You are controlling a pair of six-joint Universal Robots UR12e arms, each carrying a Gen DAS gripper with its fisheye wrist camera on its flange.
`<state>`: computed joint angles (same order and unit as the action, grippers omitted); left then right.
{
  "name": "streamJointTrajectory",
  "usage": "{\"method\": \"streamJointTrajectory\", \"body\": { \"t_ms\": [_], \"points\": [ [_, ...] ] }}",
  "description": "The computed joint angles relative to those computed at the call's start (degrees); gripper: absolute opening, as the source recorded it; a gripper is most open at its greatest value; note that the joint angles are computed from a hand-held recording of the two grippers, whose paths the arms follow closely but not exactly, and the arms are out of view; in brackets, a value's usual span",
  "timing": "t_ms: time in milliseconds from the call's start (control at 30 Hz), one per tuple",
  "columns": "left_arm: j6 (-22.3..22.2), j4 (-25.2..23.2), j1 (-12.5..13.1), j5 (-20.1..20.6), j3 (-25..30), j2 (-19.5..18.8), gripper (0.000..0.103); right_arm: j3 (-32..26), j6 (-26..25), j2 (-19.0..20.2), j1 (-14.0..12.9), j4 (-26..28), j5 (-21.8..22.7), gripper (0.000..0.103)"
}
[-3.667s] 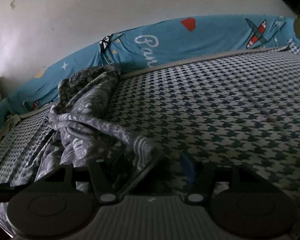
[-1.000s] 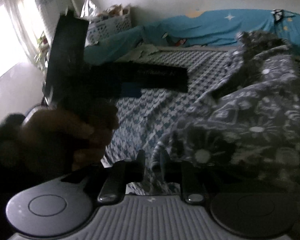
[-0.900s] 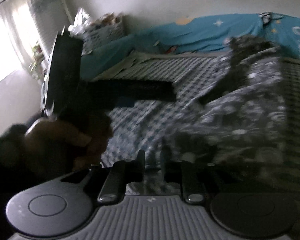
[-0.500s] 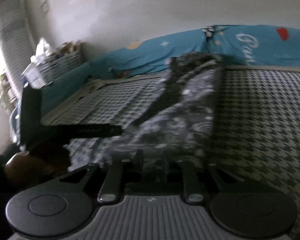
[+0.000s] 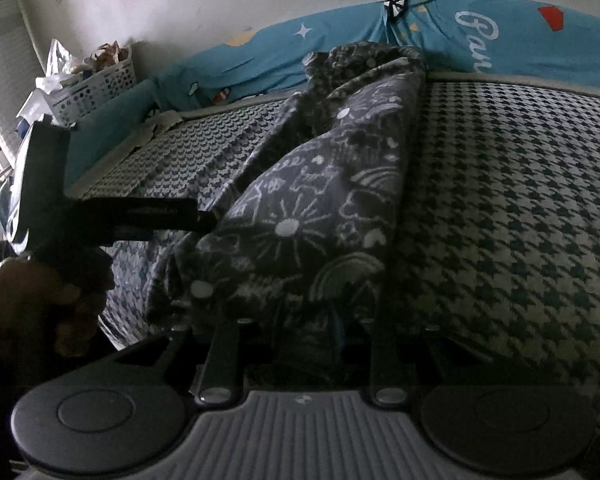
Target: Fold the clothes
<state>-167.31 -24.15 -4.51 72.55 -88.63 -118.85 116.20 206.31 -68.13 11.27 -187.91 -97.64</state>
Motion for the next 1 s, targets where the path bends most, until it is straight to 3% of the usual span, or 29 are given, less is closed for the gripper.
{"method": "streamJointTrajectory", "body": {
  "t_ms": [200,333,467,700,1000],
  "points": [
    [-1.4,2.0,0.1,-0.5,-0.4,0.1,0.103,0.2,-0.1,-0.2,-0.2,0.2,0.7,0.026],
    [-1.6,4.0,0.4,-3.6,-0.3,0.0,0.103,0.2,-0.9,-0.8,-0.6,0.9,1.8,0.028],
    [-1.3,4.2,0.2,-6.4,0.9,-0.7,0.103,0.3,-1.2,-1.1,-1.3,0.1,2.7,0.033],
    [-1.4,5.0,-1.0,-6.9,4.4,-3.0,0.103,-0.1,-2.8,-1.5,-2.8,-0.3,3.6,0.039],
    [1.0,3.4,-1.8,-9.4,9.3,-6.1,0.103,-3.1,-9.9,-0.6,-5.3,1.5,4.1,0.044]
  ]
}}
